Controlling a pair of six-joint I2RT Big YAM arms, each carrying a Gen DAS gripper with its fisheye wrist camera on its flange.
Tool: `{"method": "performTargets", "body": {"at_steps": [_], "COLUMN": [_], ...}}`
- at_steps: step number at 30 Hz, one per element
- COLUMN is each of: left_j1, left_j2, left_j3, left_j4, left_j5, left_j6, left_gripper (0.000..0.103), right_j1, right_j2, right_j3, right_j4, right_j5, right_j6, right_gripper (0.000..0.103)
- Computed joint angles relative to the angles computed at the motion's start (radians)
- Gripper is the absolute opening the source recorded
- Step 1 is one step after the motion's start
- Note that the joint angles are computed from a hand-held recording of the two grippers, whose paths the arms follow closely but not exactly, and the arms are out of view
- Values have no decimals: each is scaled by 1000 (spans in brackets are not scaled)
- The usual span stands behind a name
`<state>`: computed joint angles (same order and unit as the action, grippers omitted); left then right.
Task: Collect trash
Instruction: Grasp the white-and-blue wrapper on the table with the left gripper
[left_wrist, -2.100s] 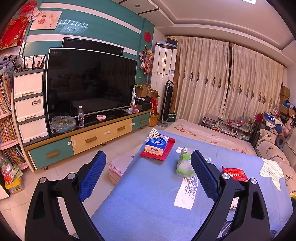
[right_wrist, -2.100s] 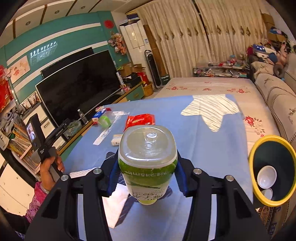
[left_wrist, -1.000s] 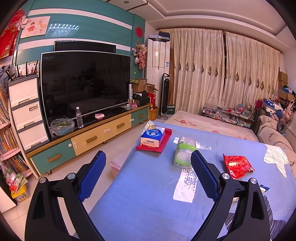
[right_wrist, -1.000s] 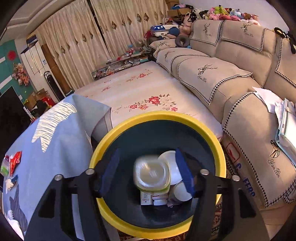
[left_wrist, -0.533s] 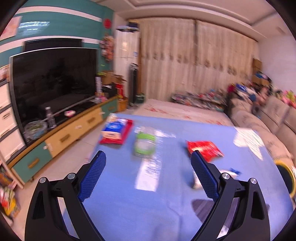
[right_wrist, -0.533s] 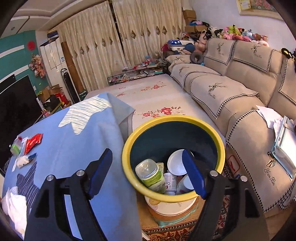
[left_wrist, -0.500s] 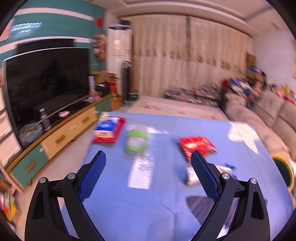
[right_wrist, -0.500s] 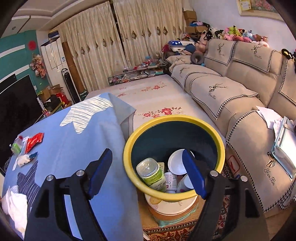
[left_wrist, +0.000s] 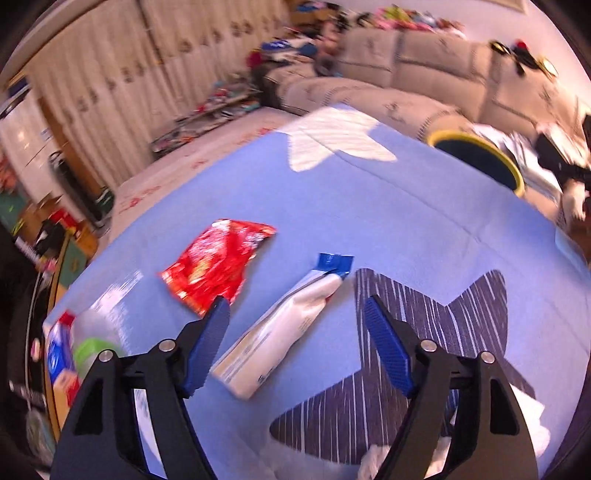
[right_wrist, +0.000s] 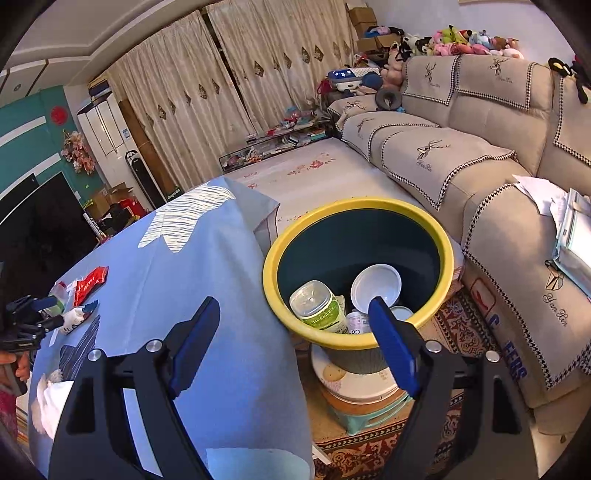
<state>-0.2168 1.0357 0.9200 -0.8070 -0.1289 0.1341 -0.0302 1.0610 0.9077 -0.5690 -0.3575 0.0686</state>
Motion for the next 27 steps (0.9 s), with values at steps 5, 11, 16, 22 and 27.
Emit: {"method": "performTargets", "body": {"at_steps": [5, 11, 16, 22, 27], "left_j1": [8, 31, 77, 58, -19], "left_j2": [104, 161, 154, 130, 107], "left_j3": [50, 75, 81, 69, 62], "left_j4": [-15, -45, -97, -115, -110], "left_j5": [35, 75, 173, 164, 20], "left_j6": [70, 95, 102, 54, -40], "left_gripper": [70, 66, 46, 29, 26], "right_j1": [-7, -28, -27, -27, -30], "right_j2": [-7, 0, 9, 7, -7], "right_j3": [6, 15, 21, 16, 9], "right_j4": [-2, -11, -22, -22, -19], "right_j5": [1, -4, -21, -42, -54], "right_j6": [10, 21, 20, 25, 28], "right_gripper": [80, 80, 81, 81, 81]}}
